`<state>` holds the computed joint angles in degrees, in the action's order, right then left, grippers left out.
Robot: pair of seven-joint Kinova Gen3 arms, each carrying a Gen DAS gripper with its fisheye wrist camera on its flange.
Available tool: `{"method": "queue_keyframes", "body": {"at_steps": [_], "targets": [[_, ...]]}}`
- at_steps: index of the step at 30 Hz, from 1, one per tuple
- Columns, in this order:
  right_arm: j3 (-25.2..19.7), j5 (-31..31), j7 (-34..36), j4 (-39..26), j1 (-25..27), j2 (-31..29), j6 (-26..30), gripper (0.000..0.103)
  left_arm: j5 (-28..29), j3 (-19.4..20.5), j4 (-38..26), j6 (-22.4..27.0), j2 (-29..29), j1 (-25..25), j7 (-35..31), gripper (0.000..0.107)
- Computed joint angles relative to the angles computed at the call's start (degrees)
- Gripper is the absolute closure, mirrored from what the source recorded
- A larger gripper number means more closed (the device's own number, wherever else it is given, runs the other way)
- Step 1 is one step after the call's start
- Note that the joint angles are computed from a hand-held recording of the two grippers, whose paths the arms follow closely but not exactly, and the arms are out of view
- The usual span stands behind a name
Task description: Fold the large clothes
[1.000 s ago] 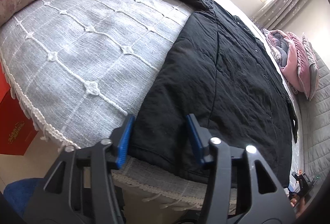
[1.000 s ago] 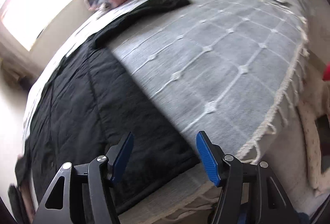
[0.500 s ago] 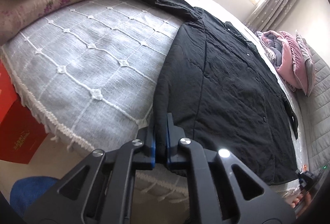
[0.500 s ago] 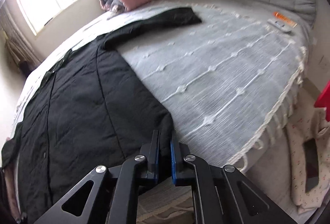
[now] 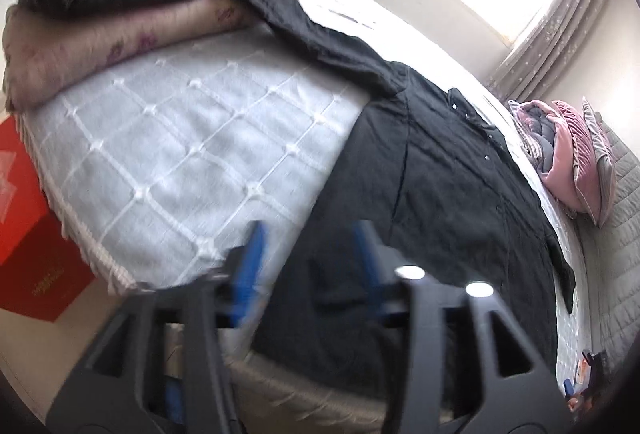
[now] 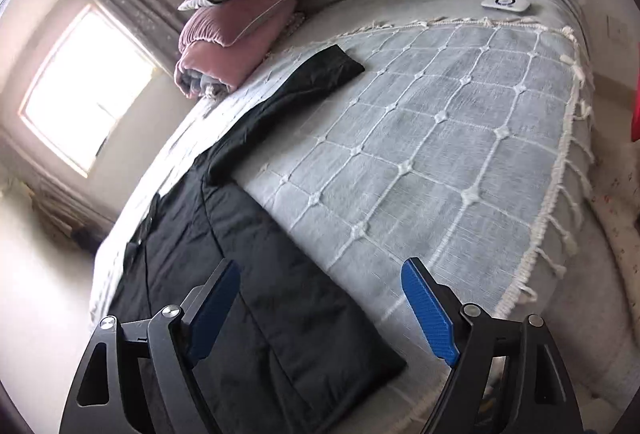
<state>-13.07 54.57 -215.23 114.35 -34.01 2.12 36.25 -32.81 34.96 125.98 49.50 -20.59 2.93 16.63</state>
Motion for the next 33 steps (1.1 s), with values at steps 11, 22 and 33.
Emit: {"method": "queue_keyframes", "body": {"at_steps": [11, 22, 33], "targets": [[-18.8, 8.8, 7.8, -9.7, 19.8, 8.0, 2.6, 0.019, -2.4, -8.2, -19.1, 1.7, 16.3, 6.4, -13.7, 0.034], [-35.1, -2.8, 33.0, -25.3, 47.0, 26.7, -3.9, 0.019, -6.0, -19.1, -36.5, 4.7, 39.1, 15.7, -22.3, 0.018], [-24.0, -20.3, 37.8, -39.0, 47.5, 37.0, -7.7, 0.019, 5.7, -24.0, -29.5, -7.4, 38.2, 11.3, -24.9, 0.018]]}}
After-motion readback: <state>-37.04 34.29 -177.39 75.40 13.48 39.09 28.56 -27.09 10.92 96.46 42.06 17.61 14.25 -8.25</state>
